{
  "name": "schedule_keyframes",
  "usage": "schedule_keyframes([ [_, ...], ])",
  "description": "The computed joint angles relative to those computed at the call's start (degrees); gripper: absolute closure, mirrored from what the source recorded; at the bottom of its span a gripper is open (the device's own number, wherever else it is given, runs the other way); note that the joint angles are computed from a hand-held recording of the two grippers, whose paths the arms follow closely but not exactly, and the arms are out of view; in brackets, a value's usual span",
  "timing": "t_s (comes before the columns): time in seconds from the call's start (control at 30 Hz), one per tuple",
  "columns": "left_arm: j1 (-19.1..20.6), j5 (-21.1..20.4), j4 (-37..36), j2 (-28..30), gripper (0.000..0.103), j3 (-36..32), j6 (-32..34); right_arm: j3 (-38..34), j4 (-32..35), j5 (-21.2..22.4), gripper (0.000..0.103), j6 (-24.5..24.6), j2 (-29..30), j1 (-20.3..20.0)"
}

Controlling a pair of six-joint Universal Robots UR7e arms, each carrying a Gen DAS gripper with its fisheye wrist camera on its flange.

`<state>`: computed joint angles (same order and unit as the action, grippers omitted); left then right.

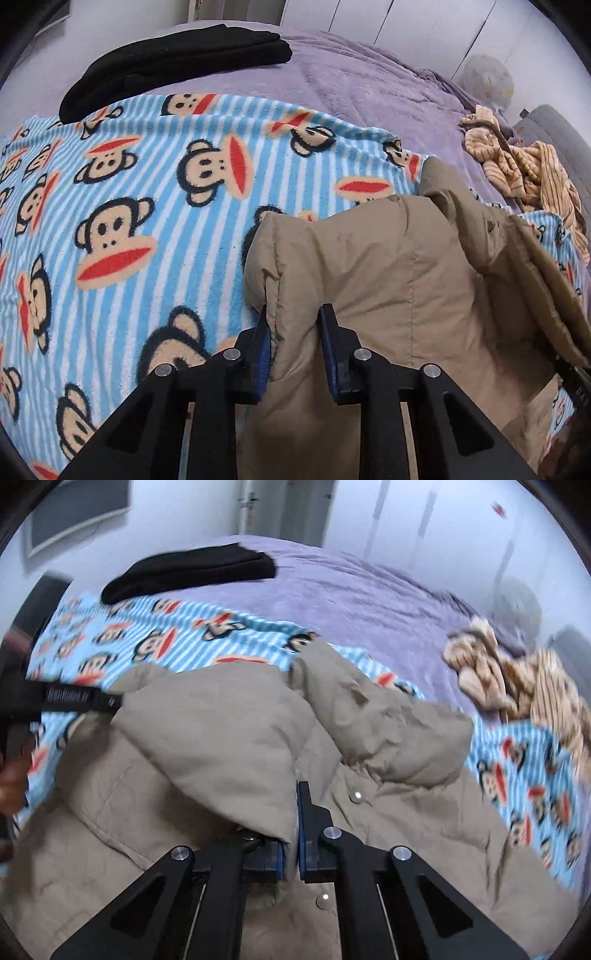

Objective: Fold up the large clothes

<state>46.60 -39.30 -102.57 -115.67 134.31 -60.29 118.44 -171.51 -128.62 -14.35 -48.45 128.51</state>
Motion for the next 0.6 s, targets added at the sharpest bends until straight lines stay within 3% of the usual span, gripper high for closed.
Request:
schedule_keyframes([
  [0.1, 0.87, -0.03, -1.22, 1.5, 0.077, 0.08, 1.36, 4.29, 1.29, 4.77, 0.097, 12.16, -7.27, -6.14],
  [0.17, 0.63, 0.8, 0.68, 2.75, 0.077, -0.36, 0.51, 7.8, 3.72, 11.88, 0.097, 20.46, -12.37, -12.31],
  [0.27, -1.8, 2.66, 11.57, 3.73, 0.077, -3.1, -6.63, 10.72, 7.4, 16.04, 0.091, 27.08, -15.9, -18.16],
  [0.3, -3.01, 3.28, 15.44, 3.79, 0.077, -4.02, -9.23, 11.84, 8.32, 18.12, 0.082, 28.79, -17.44, -19.91],
  [0.37, -6.09, 4.83, 23.81, 2.79, 0.077, -5.64, -14.86, 13.53, 8.65, 18.36, 0.07, 30.23, -20.29, -20.68],
  [0.47, -10.06, 4.61, 29.19, 0.21, 0.077, -6.4, -18.97, 14.59, 8.32, 10.19, 0.068, 31.14, -23.51, -17.3],
  [0.6, -10.63, 0.74, 28.84, 1.8, 0.077, -4.91, -19.34, 14.13, 2.43, 8.8, 0.068, 23.85, -24.35, -14.66],
])
